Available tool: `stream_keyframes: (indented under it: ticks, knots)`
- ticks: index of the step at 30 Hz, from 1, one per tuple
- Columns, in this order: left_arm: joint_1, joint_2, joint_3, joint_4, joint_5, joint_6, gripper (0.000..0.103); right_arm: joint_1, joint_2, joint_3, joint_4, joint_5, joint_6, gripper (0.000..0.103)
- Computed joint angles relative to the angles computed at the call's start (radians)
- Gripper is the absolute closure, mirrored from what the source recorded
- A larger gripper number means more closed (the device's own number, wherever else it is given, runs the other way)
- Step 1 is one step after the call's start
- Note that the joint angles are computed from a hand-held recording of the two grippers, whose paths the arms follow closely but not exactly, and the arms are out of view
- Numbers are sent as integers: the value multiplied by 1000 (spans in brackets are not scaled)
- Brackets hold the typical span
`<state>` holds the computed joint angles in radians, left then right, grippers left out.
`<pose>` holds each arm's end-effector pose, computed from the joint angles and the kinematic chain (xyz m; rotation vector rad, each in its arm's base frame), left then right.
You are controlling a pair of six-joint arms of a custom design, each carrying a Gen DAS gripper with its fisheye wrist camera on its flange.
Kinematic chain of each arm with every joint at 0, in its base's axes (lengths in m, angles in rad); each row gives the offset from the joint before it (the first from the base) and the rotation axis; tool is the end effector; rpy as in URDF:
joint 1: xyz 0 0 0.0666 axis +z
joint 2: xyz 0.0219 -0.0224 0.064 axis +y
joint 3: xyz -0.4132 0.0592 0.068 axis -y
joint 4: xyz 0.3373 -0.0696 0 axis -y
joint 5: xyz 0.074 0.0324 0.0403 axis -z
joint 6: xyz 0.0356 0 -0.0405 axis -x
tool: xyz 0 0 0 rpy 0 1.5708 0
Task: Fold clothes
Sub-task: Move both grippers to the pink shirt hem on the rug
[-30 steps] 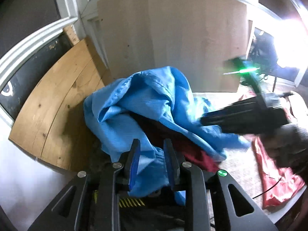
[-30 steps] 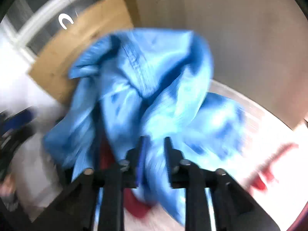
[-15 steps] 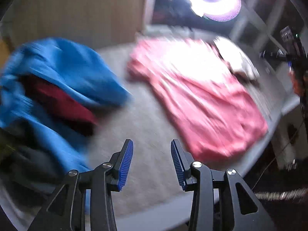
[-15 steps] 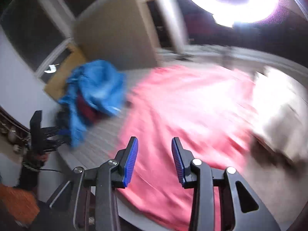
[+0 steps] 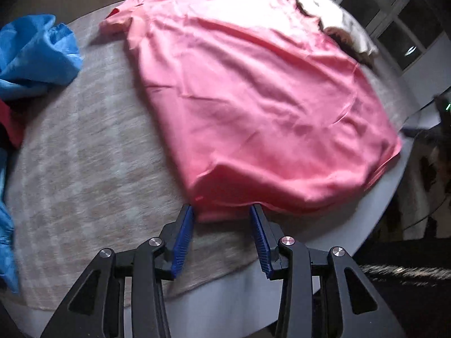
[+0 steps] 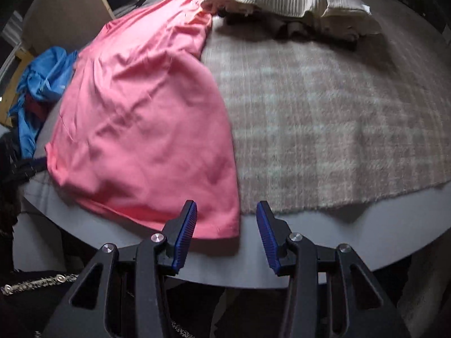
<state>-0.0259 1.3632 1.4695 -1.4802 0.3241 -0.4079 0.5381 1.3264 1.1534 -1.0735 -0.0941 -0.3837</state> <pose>0.3591 -0.0210 0.4790 0.6607 2.7836 -0.4055 0.3032 0.1844 0.3861 -0.2438 2.8641 0.3303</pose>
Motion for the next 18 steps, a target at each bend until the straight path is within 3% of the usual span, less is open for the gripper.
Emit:
stream_keyframes:
  ticks: [1,6,10,12,15,18]
  knots:
    - [-7,-11,-7,-2,-10,-5,103,3,0,-7,6,0,15,60]
    - [44,-87,-27,-75,-93,-28,101,32,13,2,-15,26,86,60]
    - [99,-109,-8,-87,-123,-16,81,33,-6,-9,21,5,92,60]
    - [95,-107,4,-74,-108,-11,77,41,-7,-5,24,10,104,60]
    - [40,-93,15,-27,-61,-10,52,53,8,-1,17,14,130,60]
    - [0,-58,15,-18,-59,-25,58,75,19,4,5,27,128,60]
